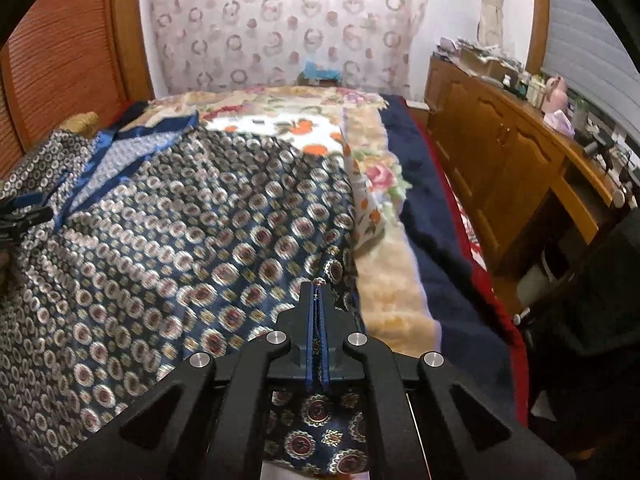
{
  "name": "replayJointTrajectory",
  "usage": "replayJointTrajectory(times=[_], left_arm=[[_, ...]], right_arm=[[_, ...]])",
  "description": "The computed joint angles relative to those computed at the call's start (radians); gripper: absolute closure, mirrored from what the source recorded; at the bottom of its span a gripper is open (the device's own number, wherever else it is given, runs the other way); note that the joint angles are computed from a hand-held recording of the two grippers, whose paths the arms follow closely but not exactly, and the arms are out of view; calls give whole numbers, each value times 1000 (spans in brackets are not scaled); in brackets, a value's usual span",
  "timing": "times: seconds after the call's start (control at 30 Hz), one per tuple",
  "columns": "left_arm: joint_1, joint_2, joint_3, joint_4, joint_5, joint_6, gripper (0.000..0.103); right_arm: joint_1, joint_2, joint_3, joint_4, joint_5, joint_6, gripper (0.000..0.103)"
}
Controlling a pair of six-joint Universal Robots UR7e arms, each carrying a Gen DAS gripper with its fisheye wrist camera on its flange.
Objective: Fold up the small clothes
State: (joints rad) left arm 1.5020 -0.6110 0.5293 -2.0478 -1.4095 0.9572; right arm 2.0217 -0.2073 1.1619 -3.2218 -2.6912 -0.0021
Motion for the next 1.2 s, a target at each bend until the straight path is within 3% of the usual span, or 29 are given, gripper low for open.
replayJointTrajectory(times=[0.23,0.43,0.63,0.77,0.83,1.0,1.2], left_arm=[[-2,-47,23,36,-106,-12,1],[2,-91,49,65,-185,-19,1],[1,-125,83,53,-205,-35,1],[-1,-175,179,-36,-202,-11,1],[1,-192,212,-70,-210,-1,1],[6,-223,263,-94,-226,18,1],[15,-233,240,44,-265,24,1]], right_arm=[[28,85,-167,-103,44,-202,103],[39,182,-360,-17,132,-284,103],[37,228,-429,90,194,-239,100],[41,217,-403,41,186,-237,80],[43,207,-380,11,156,-237,60],[26,145,-269,-2,100,-156,59],[-17,96,-194,90,83,13,59]])
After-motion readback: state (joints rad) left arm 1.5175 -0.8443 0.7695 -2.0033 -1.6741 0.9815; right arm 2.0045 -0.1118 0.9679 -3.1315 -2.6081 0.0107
